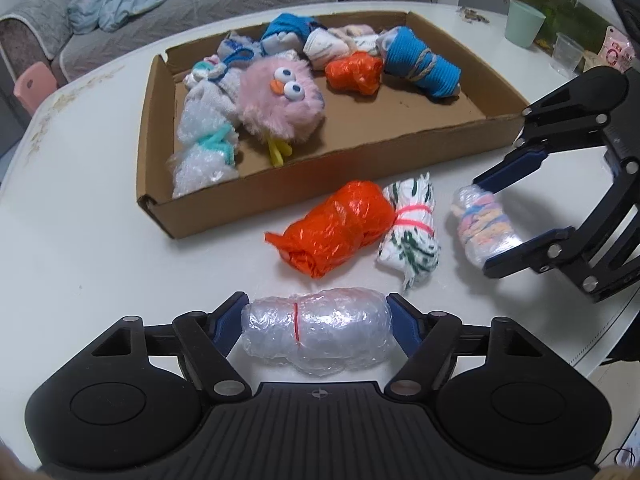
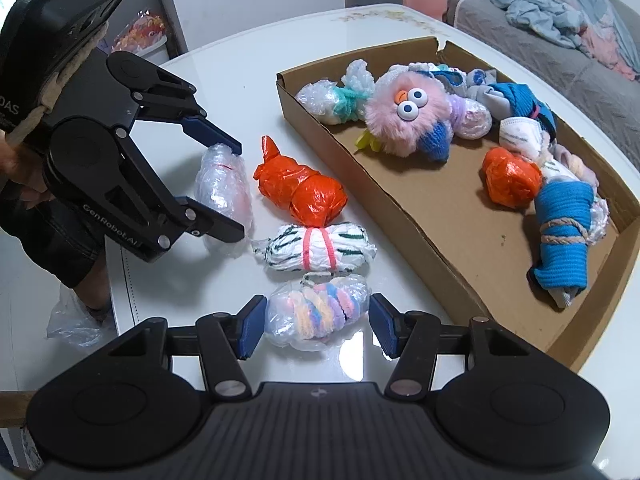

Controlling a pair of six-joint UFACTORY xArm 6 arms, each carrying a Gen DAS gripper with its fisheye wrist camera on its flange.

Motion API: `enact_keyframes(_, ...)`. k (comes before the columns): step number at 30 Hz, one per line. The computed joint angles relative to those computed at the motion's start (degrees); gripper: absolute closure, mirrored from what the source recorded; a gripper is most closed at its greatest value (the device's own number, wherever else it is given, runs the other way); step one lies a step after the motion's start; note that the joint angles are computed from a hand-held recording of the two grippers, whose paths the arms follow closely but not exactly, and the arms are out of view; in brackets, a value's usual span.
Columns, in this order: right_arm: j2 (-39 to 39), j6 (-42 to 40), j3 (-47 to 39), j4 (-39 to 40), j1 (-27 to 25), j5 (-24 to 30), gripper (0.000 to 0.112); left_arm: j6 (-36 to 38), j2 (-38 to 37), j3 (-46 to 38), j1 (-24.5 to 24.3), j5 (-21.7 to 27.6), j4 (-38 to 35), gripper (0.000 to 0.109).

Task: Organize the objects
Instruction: 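Grasp clear red-banded bundle with left tool while right tool grasps pastel-striped bundle, then carry both held bundles over the tray and lower them in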

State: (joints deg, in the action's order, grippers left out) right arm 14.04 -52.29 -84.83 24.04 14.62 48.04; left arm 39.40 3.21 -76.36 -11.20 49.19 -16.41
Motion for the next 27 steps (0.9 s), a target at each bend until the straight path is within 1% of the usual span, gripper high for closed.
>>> enact_keyframes(3,-1.05,0.85,1.11,-0.64,-0.18,0.43,0.060,0.10,-0.75,0.58,-0.03,0.32,1.09,0.030)
enact_keyframes(13,-6.74,3.66,8.46,-3.92,0.58,-1.75,0.061,1.50,-3.65,2.13,-0.85,0.38,4.39,0.031)
enact_keyframes(17,-7.88,4.92,9.95,-4.98,0.51,-2.35,0.061,1.71,-3.98,3.01,-1.13,0.09,5.89,0.031)
enact_keyframes(27,-9.13,6.25,11.63,-6.11,0.15,-4.09,0.061,5.14,-6.27,5.36,-2.81,-3.87,6.76,0.031)
